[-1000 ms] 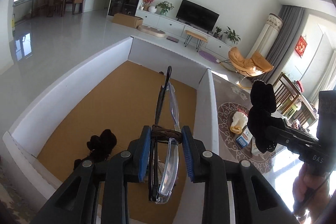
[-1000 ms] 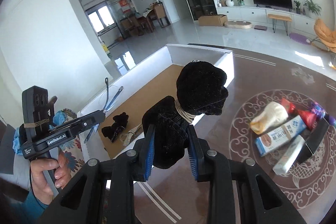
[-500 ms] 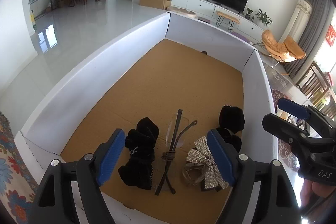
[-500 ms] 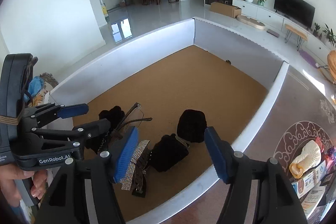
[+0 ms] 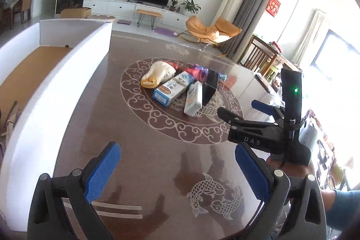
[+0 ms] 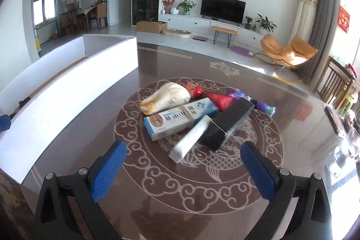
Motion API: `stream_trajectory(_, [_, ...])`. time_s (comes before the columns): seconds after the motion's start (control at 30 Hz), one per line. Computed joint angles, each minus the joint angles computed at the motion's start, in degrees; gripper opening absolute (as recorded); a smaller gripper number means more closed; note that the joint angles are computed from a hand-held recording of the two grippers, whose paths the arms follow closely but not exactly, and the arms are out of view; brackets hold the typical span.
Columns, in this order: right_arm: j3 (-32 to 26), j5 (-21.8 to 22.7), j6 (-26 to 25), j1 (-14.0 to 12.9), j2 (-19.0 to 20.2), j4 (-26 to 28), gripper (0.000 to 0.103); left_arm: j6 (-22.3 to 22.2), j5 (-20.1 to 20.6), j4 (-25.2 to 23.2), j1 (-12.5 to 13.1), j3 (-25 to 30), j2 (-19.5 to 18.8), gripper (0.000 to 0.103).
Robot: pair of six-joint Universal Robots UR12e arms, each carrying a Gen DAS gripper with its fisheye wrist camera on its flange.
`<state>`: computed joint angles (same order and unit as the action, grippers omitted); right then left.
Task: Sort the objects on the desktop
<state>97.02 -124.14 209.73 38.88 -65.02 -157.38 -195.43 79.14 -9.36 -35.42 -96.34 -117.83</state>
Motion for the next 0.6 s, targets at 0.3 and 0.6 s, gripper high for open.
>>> stream_trajectory(0.3, [11.2,1.9,13.0,-1.8,-6.4,4.2,0.101,2.3,9.5,-6.9,-2.8,3.4,-4.3,0.103])
stream_trajectory(0.6, [10.7,4.3,14.8,-1.6,-4.4,2.0,0.101,3.3,13.5,-7.4,-2.4,7.4,-7.0,0.103])
